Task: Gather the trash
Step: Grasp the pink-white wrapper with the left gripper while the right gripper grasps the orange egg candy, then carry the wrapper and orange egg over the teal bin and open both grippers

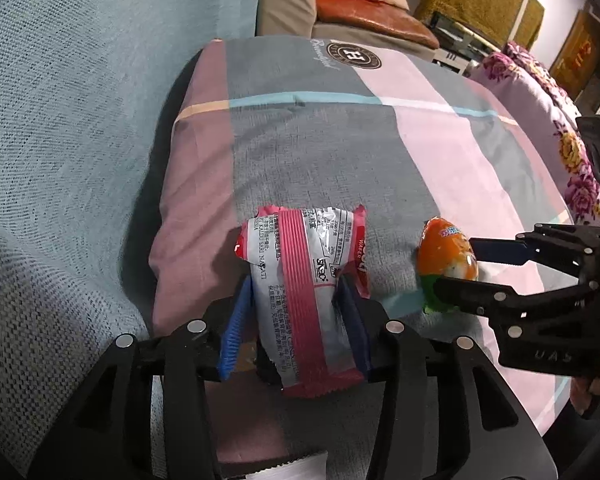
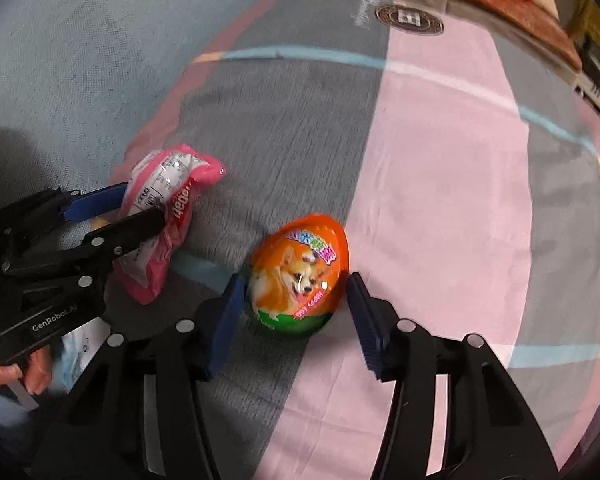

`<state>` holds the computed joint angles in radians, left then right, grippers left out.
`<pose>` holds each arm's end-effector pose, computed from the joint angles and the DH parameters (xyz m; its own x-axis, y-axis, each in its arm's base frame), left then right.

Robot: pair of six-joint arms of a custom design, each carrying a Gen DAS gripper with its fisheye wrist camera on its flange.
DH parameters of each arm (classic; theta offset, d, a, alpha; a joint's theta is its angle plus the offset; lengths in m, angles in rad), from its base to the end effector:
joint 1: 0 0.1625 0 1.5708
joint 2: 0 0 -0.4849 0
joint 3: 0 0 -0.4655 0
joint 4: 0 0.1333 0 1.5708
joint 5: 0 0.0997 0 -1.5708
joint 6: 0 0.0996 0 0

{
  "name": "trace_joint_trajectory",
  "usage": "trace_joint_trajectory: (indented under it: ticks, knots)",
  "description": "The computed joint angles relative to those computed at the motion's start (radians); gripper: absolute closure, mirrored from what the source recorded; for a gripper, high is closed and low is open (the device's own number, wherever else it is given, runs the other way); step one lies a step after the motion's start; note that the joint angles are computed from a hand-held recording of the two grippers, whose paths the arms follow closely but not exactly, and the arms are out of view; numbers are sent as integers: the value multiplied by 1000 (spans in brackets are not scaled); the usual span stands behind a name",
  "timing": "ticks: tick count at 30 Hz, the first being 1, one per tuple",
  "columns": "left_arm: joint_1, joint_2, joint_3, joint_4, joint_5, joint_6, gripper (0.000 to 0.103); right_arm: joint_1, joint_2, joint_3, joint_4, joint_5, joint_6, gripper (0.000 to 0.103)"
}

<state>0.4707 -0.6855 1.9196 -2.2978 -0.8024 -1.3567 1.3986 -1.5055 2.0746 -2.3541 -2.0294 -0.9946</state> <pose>-0.4264 -0.4442 -0.0809 -0.7667 -0.2187 -0.6036 0.1408 0.8600 -0.4905 -0.0047 -0.5475 0.3294 -0.6129 -0.6730 0.4139 -0.6360 0.7311 0.2469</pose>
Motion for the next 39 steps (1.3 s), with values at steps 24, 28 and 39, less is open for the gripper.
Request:
trace_joint_trajectory:
  ticks: [24, 28, 39]
  knots:
    - [15, 178, -257, 1, -8, 189, 74, -130, -81, -194, 106, 169, 103, 54]
    - [16, 224, -334, -2, -6, 249, 74, -161, -85, -239, 112, 206, 111, 54]
    - [26, 395, -616, 10, -39, 443, 74, -272, -82, -397, 143, 323, 153, 54]
